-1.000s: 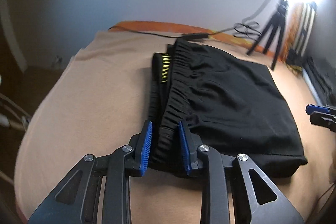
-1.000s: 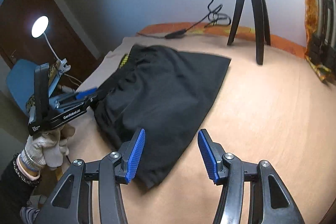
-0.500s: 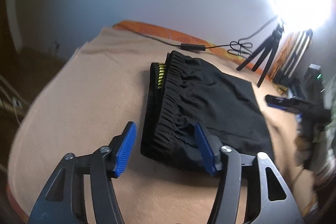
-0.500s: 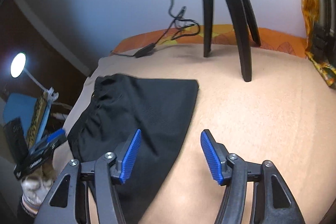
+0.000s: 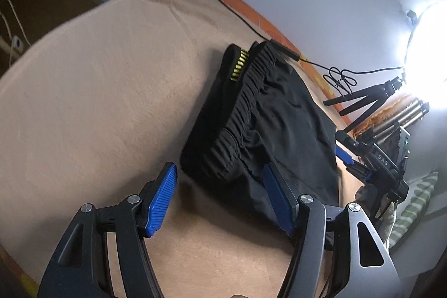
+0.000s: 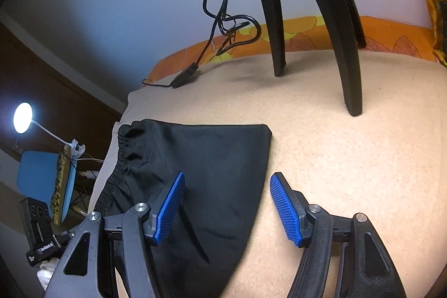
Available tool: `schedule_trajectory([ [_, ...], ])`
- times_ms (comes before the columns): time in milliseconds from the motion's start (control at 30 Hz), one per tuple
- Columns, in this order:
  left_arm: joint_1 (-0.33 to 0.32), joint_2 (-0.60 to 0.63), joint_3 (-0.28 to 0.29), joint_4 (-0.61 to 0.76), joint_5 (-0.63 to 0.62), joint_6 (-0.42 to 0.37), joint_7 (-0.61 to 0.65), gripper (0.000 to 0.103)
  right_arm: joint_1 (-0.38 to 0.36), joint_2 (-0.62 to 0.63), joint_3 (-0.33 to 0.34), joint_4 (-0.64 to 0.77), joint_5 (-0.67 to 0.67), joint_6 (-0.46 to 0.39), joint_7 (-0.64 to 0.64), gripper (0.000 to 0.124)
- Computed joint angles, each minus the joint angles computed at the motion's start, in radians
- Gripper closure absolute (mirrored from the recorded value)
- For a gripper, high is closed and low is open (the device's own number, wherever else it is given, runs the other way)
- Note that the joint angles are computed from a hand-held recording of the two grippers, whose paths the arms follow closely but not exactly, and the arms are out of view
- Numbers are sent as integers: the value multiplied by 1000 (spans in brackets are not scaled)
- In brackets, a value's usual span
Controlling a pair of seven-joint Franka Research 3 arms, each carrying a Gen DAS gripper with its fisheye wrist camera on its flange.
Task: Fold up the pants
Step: 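Close the left tool on the folded shorts edge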
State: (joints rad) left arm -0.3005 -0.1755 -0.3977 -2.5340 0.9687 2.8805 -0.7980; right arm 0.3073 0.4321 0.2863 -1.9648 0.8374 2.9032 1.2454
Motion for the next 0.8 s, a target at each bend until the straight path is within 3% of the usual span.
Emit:
schedule_trajectory([
  [100, 15, 55, -2, 36, 60, 13, -54, 39, -16, 13, 24, 15, 35, -4, -39, 56],
  [200, -10, 82, 12, 73, 70, -40, -43, 37, -6, 21, 22, 23, 35, 8, -47, 56],
  [333, -43, 118, 30, 119, 96, -119, -50, 37, -52, 45, 75, 47, 135, 17, -129, 56],
  [467, -74, 145, 46, 154, 150, -193, -88, 38, -50, 68, 81, 75, 186, 32, -169, 57],
  [500, -80, 154, 50, 164, 166, -217, -98, 41, -47, 70, 77, 79, 189, 31, -169, 61],
  [633, -88, 162, 75, 161, 238, -203, -177, 75, -33, 100, 72, 113, 191, 8, -170, 87],
  [800, -84, 166, 91, 156, 339, -167, -256, 84, 19, 106, 33, 118, 109, 15, -93, 110],
])
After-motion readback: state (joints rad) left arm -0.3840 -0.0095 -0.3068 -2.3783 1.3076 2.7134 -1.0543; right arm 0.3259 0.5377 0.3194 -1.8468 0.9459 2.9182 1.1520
